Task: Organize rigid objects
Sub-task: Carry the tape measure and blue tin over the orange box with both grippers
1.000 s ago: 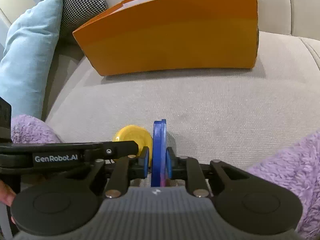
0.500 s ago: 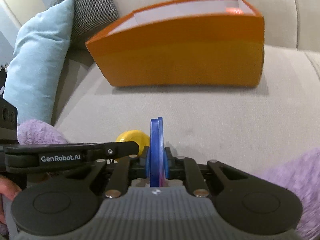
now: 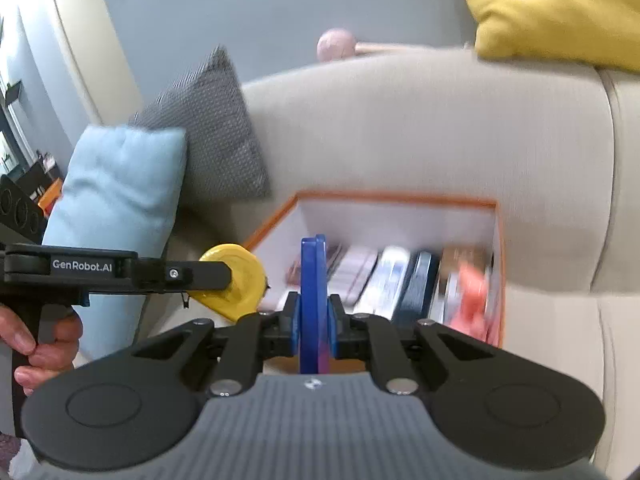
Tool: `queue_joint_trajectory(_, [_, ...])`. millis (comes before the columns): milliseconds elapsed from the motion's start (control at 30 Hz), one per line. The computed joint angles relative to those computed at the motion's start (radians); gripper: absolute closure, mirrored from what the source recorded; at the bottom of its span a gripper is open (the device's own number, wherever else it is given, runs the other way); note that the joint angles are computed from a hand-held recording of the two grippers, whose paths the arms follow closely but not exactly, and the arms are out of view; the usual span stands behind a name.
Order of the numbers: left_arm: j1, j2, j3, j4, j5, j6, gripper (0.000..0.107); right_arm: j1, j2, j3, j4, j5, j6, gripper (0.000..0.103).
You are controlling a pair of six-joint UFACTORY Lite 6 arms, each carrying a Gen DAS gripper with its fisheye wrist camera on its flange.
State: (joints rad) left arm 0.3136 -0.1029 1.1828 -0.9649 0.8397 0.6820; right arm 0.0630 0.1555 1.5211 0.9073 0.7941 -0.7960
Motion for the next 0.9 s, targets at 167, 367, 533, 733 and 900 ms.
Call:
queue_joint_trajectory(167, [-0.095, 0.350, 0.337, 0.281, 0.009, -0.274, 0.085, 0.047, 0.243, 0.263, -0.101, -0.034, 0.099, 0.089])
queue_joint_trajectory(367, [-0.163, 0.649, 0.600, 0.529, 0.076, -0.446, 0.086, 0.081, 0.444, 0.424, -0.132, -0.028, 0.117, 0.089])
queue_joint_trajectory(533, [-0.190, 0.770, 0.685, 0.587, 0.124, -0.478, 0.085, 0.088, 0.574, 0.536, -0.130, 0.010, 0.127, 0.089])
queue_joint_trajectory(733, [-0.227, 0.870, 0.788, 0.644, 0.173, -0.515, 0.085, 0.093, 0.673, 0.637, -0.158, 0.055, 0.142, 0.089])
queue_joint_trajectory(900, [-0.275, 0.871, 0.786, 0.743, 0.157, -0.538, 0.083, 0.091, 0.699, 0.684, -0.184, 0.083, 0.135, 0.089])
